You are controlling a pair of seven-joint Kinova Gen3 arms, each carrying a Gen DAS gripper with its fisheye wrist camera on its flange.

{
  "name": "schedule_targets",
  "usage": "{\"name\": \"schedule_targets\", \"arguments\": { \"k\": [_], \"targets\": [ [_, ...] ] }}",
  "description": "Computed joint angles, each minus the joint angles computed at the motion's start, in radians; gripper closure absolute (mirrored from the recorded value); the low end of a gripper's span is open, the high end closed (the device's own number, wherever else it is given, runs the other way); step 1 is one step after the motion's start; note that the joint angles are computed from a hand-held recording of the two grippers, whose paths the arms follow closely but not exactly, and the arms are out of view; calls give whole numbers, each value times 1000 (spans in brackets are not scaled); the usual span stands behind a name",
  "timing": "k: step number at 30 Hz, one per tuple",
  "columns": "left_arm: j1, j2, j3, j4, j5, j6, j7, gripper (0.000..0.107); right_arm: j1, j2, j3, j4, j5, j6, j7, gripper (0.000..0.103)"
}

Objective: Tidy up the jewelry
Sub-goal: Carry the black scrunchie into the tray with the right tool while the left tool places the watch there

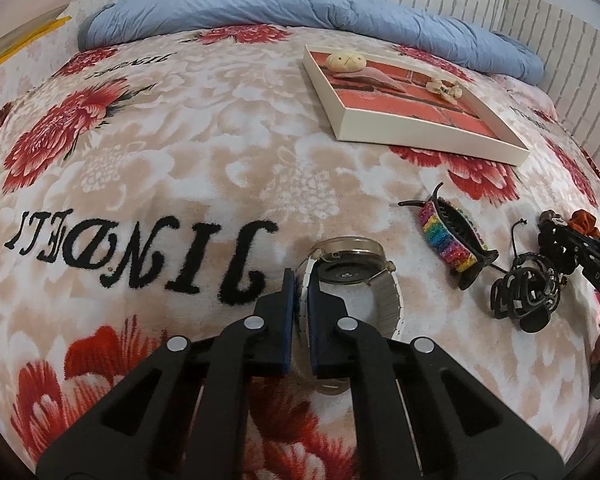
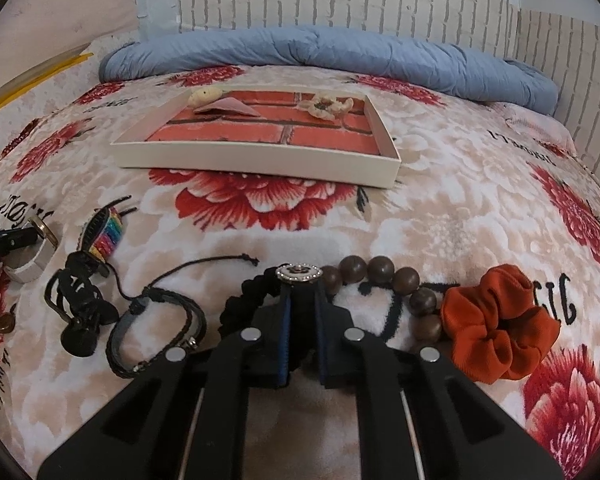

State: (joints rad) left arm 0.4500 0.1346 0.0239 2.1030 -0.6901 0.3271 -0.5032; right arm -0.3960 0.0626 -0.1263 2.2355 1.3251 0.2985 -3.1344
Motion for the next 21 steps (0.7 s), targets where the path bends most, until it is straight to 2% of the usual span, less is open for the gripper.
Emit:
{"name": "schedule_targets", "arguments": {
  "k": [9, 21],
  "targets": [
    [1, -9, 5, -10, -30, 0, 11, 103, 24, -31, -16, 15, 198, -14, -181, 93],
    [-22, -39, 49, -95, -99, 50, 43, 103, 92, -56, 7, -68, 218, -102, -128, 93]
  ]
}}
